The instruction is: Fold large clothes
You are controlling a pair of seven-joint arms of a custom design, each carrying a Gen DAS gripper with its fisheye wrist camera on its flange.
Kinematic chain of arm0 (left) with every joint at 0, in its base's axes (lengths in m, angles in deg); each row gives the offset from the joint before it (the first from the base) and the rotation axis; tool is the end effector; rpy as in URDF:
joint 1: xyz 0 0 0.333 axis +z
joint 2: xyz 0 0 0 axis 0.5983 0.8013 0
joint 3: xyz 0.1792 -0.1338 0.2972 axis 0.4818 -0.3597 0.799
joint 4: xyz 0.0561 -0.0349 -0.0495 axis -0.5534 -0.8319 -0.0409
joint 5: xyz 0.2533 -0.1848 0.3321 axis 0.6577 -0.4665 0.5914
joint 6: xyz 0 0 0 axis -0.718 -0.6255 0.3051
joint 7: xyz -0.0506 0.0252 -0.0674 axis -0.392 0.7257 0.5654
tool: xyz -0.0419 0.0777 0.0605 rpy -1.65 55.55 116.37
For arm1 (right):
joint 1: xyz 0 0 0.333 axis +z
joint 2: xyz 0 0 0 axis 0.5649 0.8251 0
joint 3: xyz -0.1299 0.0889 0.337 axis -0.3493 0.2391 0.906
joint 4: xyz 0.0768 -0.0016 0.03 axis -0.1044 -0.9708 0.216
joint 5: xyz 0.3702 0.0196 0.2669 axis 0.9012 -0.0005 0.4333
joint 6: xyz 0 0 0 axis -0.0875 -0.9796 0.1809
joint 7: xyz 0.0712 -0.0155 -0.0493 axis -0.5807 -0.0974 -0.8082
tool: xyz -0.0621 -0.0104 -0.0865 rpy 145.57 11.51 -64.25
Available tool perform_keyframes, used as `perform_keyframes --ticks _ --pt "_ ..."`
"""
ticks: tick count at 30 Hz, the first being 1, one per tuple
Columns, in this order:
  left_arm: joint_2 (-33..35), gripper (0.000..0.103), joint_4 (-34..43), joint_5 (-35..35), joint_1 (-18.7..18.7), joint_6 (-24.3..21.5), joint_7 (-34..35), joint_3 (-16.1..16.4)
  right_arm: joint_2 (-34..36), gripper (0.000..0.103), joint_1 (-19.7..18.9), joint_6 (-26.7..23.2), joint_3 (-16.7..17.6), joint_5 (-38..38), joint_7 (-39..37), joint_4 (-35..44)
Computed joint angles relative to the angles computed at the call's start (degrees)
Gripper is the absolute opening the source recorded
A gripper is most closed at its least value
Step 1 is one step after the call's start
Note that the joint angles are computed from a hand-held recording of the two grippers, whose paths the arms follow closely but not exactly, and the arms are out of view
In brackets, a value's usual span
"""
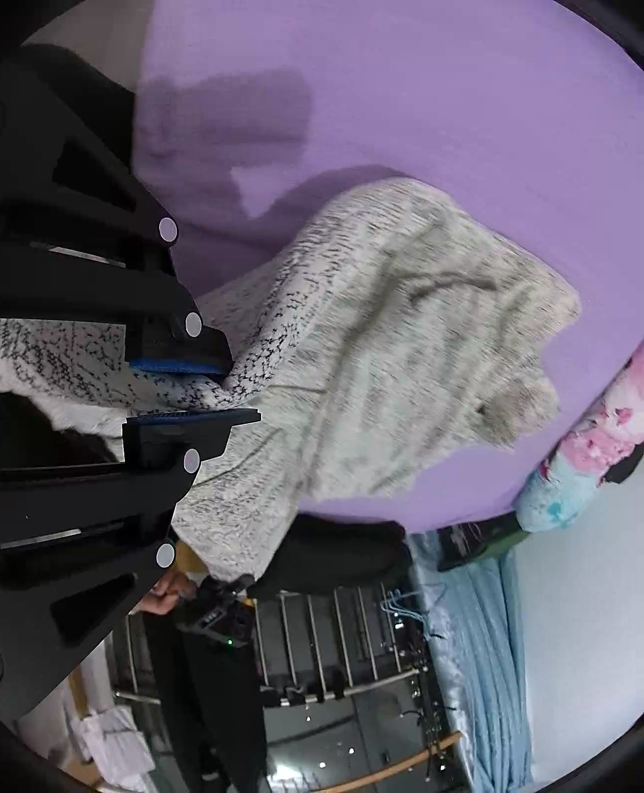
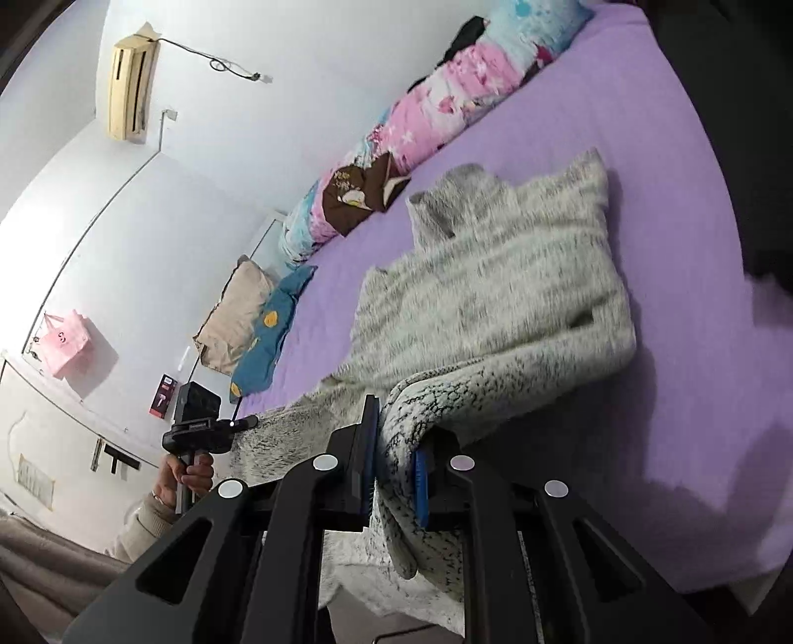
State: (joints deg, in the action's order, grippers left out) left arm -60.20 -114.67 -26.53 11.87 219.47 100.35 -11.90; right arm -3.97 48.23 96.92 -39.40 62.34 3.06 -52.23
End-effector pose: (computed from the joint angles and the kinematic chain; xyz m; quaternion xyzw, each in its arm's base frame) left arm 0.4324 -0.2812 0.6059 0.7035 -0.5624 0.3903 0.1909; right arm 0.4629 0.0640 0.5740 -0.6390 0.5691 0.1587 0.4926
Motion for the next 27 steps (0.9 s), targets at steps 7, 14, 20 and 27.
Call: perform_keyframes --ticks 7,14,20,27 --pt "5.27 0.011 6.99 1.88 2.45 1.17 -1.21 0.42 6.74 0.012 -0.41 -1.16 -0.71 4.45 -2.04 6.47" --pt "10.99 0.011 13.96 3.78 5.93 0.67 -1.78 0.03 13.69 0.012 -2.66 -1.66 1.12 4.93 -2.38 13.61" --pt "15.97 0.011 19.88 9.69 9.23 -2.46 -3.4 -1.03 18.95 0.012 -4.42 -1.64 2.71 4.53 -1.92 18.63" --pt "22.77 0.011 27.06 15.66 12.41 -6.23 -5.24 -2.34 25.08 0.012 -6.38 -0.86 4.62 5.02 -0.18 23.79"
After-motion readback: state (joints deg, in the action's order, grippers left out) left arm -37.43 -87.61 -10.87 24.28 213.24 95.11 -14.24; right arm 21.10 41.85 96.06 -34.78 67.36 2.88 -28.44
